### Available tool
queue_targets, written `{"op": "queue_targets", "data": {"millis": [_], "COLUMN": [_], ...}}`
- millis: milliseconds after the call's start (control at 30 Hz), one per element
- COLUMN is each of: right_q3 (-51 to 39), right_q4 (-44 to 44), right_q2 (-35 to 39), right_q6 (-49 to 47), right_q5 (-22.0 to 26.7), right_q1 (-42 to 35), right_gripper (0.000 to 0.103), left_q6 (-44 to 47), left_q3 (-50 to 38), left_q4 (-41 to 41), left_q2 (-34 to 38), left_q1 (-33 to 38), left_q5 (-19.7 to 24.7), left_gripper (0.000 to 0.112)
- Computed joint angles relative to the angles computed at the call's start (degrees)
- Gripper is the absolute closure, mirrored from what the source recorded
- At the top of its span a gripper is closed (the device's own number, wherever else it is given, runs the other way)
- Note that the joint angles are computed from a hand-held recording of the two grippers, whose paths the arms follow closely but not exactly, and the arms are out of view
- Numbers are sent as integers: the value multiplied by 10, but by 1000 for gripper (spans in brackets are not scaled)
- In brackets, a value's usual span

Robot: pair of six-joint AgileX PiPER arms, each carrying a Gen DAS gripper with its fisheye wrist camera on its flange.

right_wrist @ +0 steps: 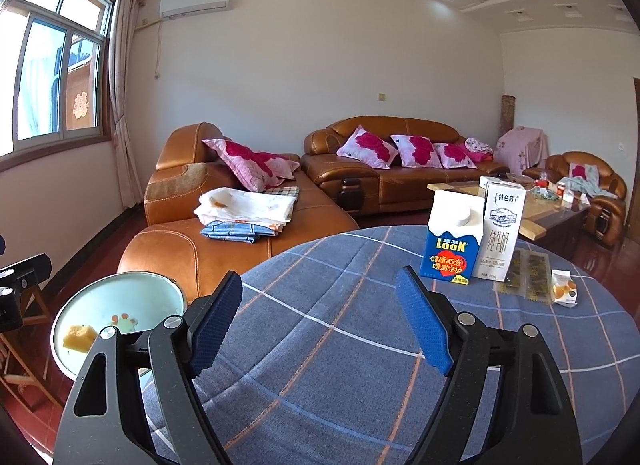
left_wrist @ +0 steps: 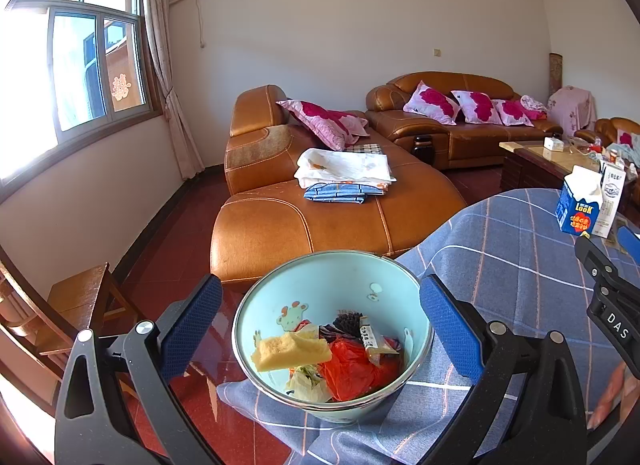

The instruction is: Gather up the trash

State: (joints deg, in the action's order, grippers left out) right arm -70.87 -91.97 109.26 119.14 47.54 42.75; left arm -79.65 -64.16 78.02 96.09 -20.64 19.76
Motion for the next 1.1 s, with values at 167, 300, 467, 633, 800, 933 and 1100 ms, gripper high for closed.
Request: {"op": "queue_targets", "data": {"millis": [167,300,467,633,800,933,1100], "right_q3": [-1,-1,-5,-5,-2,-1,-2], "right_q4": [0,0,0,-6,-9,-13,-16], "right_q2": [0,0,2,4,3,4,5], "right_q6": [-1,-1,-5,-6,-4,-4,-6], "right_q5": [1,1,5,11,15,17,20], "right_q1": [1,1,3,6,7,8,9], "right_gripper": [23,22,21,20,18,16,15], "left_q6": [-5,-3,9,50,64,63,75], "left_q3": [1,3,1,-7,-9,-7,-7], "left_q4": [5,4,-6,-48,-60,-52,-59], "left_q2": [0,-1,1,6,5,6,10], "left_q1": [0,1,2,6,4,-2,-7], "left_q5": [0,-1,3,4,0,2,3], "left_gripper": [15,15,15,15,15,15,15]}}
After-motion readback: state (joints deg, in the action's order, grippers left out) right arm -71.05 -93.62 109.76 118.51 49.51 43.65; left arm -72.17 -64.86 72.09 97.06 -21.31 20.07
